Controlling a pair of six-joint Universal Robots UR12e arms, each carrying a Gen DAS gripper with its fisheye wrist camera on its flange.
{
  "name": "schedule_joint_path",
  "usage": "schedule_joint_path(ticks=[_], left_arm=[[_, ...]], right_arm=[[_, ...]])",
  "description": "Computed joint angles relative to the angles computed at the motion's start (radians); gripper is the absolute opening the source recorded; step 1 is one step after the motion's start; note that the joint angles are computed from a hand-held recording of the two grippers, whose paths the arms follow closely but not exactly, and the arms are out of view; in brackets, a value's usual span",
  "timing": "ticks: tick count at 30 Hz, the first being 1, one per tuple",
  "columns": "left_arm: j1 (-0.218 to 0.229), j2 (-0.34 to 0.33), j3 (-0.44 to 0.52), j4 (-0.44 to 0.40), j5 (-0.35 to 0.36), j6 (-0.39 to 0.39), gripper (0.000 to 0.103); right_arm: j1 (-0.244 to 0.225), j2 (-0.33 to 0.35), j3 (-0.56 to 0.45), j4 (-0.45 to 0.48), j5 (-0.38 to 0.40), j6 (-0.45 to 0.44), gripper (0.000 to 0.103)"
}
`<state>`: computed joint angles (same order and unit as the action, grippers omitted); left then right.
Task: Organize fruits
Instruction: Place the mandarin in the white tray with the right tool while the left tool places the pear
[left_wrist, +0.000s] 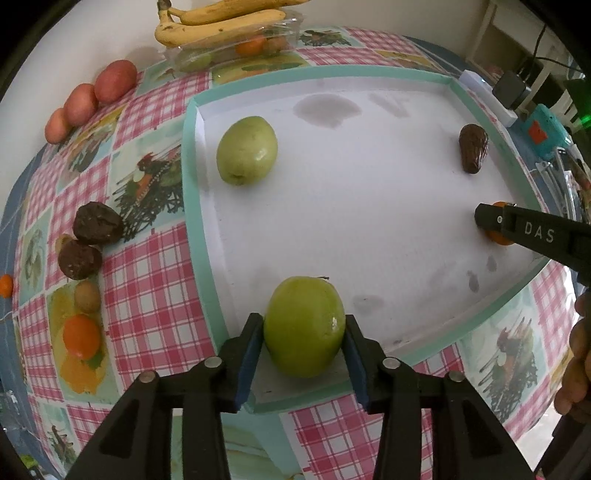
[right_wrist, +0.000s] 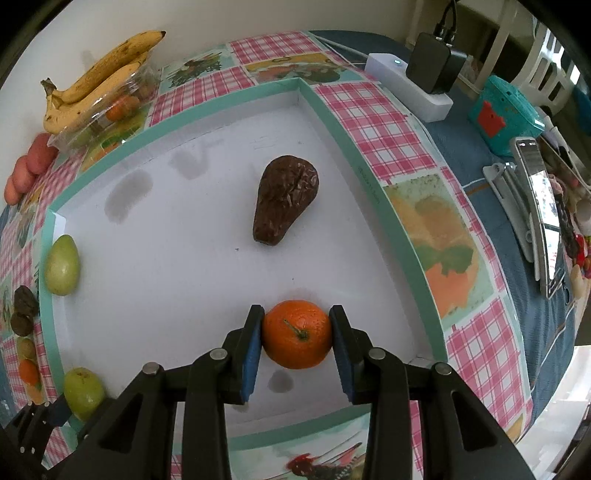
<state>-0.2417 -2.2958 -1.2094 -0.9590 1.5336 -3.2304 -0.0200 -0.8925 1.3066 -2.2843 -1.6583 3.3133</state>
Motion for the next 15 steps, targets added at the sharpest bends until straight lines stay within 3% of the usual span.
schedule_joint_path(ticks=[3, 8, 12, 15], left_arm=[[-0.001, -0.002, 0.01, -0.01, -0.023, -0.003, 0.06], [-0.006, -0.008, 0.025, -0.018, -0.028, -0.001, 0.062], [-0.007, -0.005, 0.025, 0.002, -0.038, -0.003, 0.07], [-0.003, 0.001, 0.019, 0.023, -0.048, 0.006, 0.077]], right_arm=[[0.002, 0.003, -0.003, -0.001, -0.007, 0.002, 0.038], [0.003, -0.008, 0.009, -0.002, -0.014, 0.002, 0.041], [0.001, -0.006, 0.005, 0.002, -0.006, 0.003, 0.048], [0.001, -0.01, 0.011, -0.016, -0.002, -0.005, 0.062]])
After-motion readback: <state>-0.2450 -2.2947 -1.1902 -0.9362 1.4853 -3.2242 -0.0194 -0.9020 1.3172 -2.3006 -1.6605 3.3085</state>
